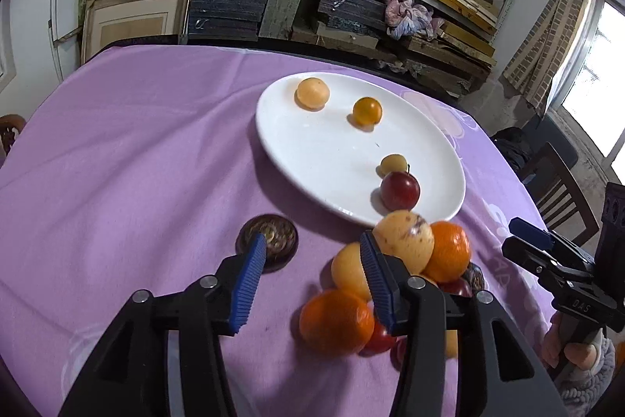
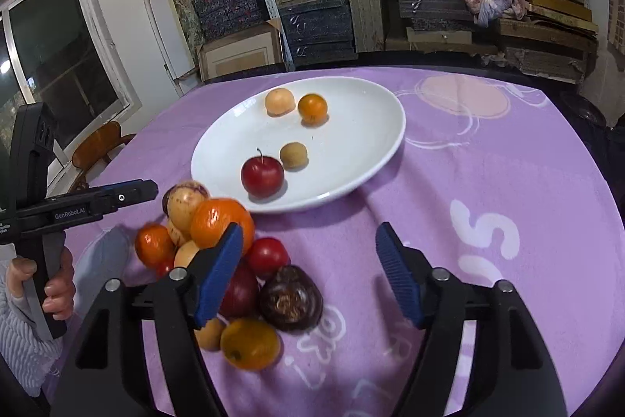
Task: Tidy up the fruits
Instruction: 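Open both tools to release the orange and tan fruit onto the plate, then grasp the red cherry tomato with the left tool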
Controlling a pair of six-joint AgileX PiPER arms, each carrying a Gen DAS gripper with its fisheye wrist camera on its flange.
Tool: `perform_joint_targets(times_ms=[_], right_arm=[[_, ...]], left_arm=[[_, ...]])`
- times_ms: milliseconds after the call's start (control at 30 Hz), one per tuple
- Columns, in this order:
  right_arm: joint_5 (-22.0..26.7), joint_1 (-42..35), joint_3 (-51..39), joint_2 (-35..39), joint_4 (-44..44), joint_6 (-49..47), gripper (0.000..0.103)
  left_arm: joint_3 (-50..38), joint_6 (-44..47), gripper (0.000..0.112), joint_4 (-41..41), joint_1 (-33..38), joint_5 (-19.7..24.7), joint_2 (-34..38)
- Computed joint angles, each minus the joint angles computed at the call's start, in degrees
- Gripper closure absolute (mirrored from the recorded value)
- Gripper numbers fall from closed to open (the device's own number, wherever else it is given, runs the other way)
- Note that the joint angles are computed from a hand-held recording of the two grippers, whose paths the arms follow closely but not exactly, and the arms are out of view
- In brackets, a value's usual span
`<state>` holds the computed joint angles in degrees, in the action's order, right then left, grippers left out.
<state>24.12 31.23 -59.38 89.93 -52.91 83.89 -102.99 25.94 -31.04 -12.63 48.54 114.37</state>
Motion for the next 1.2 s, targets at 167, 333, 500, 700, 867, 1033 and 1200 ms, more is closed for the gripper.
perform_joint_targets(times_ms=[167,333,500,700,867,1033,1200], right_arm=[[1.76,5.15,6.35,-4.00,-10.20,13.34,0.033],[9.54,11.96,6.78,-4.39,-16.88,17.52,0.023],[11.07,13.13,6.01,-3.49,-16.66,15.29,0.017],[7.72,9.89,8.24,-5.62,-17.75,17.86,0.016],[5.89,8.19,9.40,-6.67,-17.72,19.09,0.016],[6.24,8.19,9.50,-6.88,-18.02,19.68,0.016],[5.99,7.91,10.19,-7.66,-18.62,20.86,0.015]], left_arm=[[14.81,6.29,0.059,-5.03,2.42,-5.86,-7.90],[24.01,11.86,0.053,-8.85,3.32,-10.07,-12.30],[27.23,12.90,0.053,-6.01,0.21,-14.36,-13.26],[32.96,24.98,0.050,-11.44,-3.76,-17.69,-16.80],[35.63,29.50,0.050,-12.28,-8.74,-20.08,-18.18],[34.32,29.80,0.050,-12.32,-12.05,-19.40,-16.54],[30.38,27.57,0.050,-13.15,-12.31,-16.73,-13.27]])
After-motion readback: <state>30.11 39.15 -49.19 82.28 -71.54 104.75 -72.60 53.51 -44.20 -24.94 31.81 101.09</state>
